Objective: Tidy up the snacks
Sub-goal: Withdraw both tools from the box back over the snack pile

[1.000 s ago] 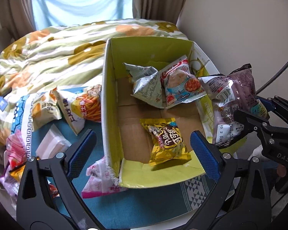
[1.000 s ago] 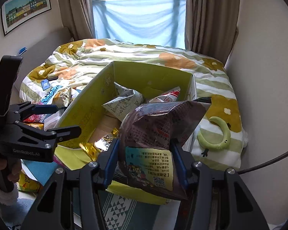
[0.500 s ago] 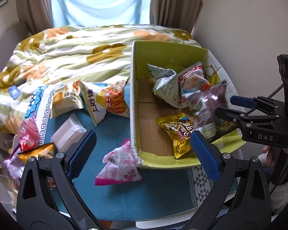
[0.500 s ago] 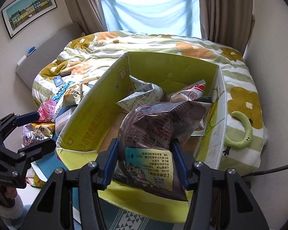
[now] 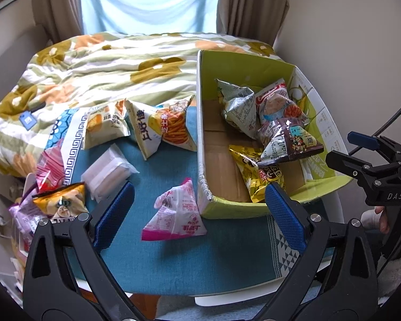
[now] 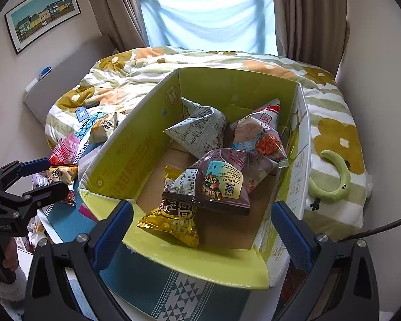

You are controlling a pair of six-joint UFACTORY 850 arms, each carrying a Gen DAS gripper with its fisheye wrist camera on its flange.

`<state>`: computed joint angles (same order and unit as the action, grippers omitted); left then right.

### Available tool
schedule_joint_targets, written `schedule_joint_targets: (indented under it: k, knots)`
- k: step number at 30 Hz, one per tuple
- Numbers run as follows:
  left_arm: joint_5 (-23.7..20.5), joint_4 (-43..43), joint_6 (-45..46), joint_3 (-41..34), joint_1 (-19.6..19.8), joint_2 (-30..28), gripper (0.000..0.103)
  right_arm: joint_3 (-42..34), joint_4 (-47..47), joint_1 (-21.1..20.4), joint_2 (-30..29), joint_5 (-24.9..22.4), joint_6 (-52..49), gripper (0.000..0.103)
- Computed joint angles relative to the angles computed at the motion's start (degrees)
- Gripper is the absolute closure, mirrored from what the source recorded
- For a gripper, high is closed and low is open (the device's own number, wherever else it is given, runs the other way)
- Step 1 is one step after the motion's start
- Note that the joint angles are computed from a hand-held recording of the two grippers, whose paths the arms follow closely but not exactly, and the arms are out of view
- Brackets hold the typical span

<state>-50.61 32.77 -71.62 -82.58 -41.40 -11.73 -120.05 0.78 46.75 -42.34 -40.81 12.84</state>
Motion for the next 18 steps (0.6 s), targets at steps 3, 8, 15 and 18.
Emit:
schedule_joint_targets:
  k: [3, 8, 15, 18]
  knots:
    - [-1.47, 1.17, 0.16, -0.57, -0.57, 0.57, 0.005, 0.54, -0.87, 0.13, 1.00, 0.95, 1.89, 0.000]
    - [-3.34, 2.82, -0.04, -0.53, -1.19, 2.33, 0.005, 1.06, -4.42, 0.82, 2.58, 2.23, 5.03, 0.000]
    - [-4.73, 6.01, -2.93, 3.65, -1.42, 8.12, 0.005, 0.23, -6.79, 2.51, 3.88, 4.59, 9.06, 0.000]
    - [-5.49, 7.54, -4.31, 6.73, -1.34, 11.88, 0.005, -0.96, -13.05, 4.36, 3.93, 5.10, 14.31, 0.000]
